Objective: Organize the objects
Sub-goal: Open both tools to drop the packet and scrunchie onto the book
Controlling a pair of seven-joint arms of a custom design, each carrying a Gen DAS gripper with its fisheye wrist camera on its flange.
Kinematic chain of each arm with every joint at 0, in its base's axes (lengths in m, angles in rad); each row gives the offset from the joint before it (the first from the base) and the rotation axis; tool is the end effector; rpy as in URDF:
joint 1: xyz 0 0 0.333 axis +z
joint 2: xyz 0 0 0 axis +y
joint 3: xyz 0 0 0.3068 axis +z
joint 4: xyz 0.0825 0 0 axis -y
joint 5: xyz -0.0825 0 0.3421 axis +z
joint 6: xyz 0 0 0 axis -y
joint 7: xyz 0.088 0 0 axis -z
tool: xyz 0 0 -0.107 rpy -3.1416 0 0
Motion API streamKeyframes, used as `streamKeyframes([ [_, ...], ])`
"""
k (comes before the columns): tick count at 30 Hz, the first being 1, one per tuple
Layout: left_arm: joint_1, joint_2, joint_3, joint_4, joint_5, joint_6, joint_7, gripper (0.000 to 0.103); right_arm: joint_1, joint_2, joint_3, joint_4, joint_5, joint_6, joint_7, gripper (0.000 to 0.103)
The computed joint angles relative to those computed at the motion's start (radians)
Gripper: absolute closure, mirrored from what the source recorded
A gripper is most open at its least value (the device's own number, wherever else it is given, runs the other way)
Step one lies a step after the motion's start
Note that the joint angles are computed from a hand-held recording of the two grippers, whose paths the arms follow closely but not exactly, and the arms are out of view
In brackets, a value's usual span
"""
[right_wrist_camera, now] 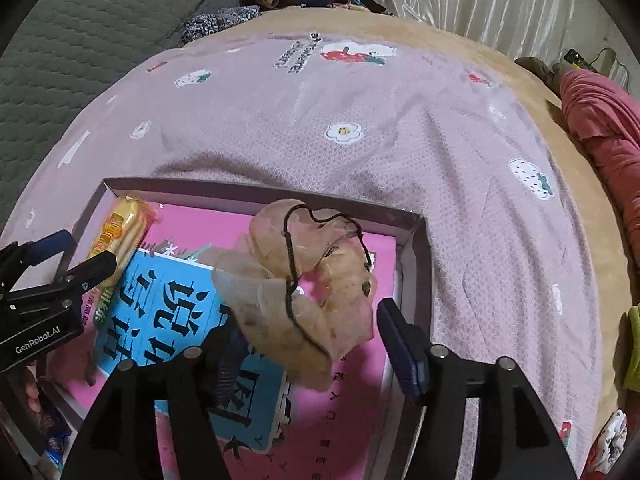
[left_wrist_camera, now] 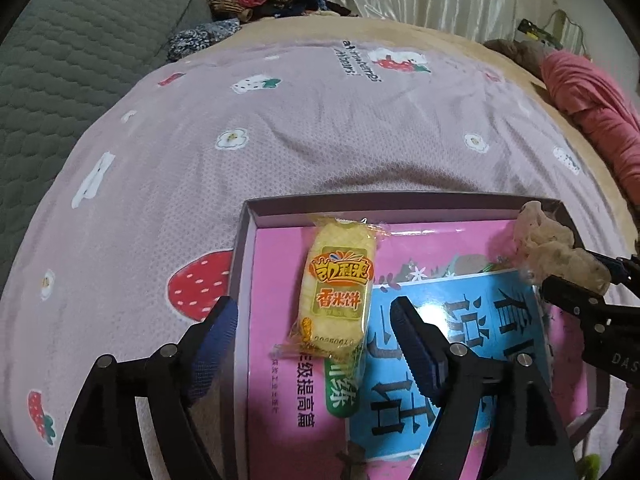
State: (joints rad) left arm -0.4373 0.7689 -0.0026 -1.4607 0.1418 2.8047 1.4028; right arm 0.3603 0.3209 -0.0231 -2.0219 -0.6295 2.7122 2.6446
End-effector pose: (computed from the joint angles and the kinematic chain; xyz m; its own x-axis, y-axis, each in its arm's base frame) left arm 0.6537 -0.3146 0.3096 -0.3756 -0.9266 -0.0187 -0.7716 0.3238 -0.5475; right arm 0.5531 0.2169 0.3456 -0.2036 -0.9791 -0.0003 -0.8552 0.1780 -0.4868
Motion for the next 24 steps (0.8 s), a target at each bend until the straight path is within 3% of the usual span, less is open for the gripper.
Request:
streamKeyframes([
  [5,-0.016,-0.045,0.023,-0.065,0.028,0.018,-0.019,0.021,0.013,-0.026,-0.003,-0.007,-0.030,-0.026,0.023,0.025],
  [9,-0.010,-0.097,0.023,-0.135,0.034,0.053,-0.024,0.020,0.014,-0.059,0.006,-0.030,-0.048,-0.025,0.050,0.024],
  [13,-0.014,-0.161,0.035,-0.212,0.048,0.088,-0.037,0.012,0.016,-0.110,0.018,-0.064,-0.076,-0.031,0.077,0.021],
  [20,0.009,-0.313,0.014,-0.388,0.042,0.151,-0.021,0.012,0.005,-0.268,0.060,-0.176,-0.149,-0.016,0.177,0.015],
  [24,0.007,-0.408,0.023,-0.493,0.064,0.189,-0.037,0.012,-0.001,-0.372,0.111,-0.222,-0.177,-0.064,0.211,0.010],
])
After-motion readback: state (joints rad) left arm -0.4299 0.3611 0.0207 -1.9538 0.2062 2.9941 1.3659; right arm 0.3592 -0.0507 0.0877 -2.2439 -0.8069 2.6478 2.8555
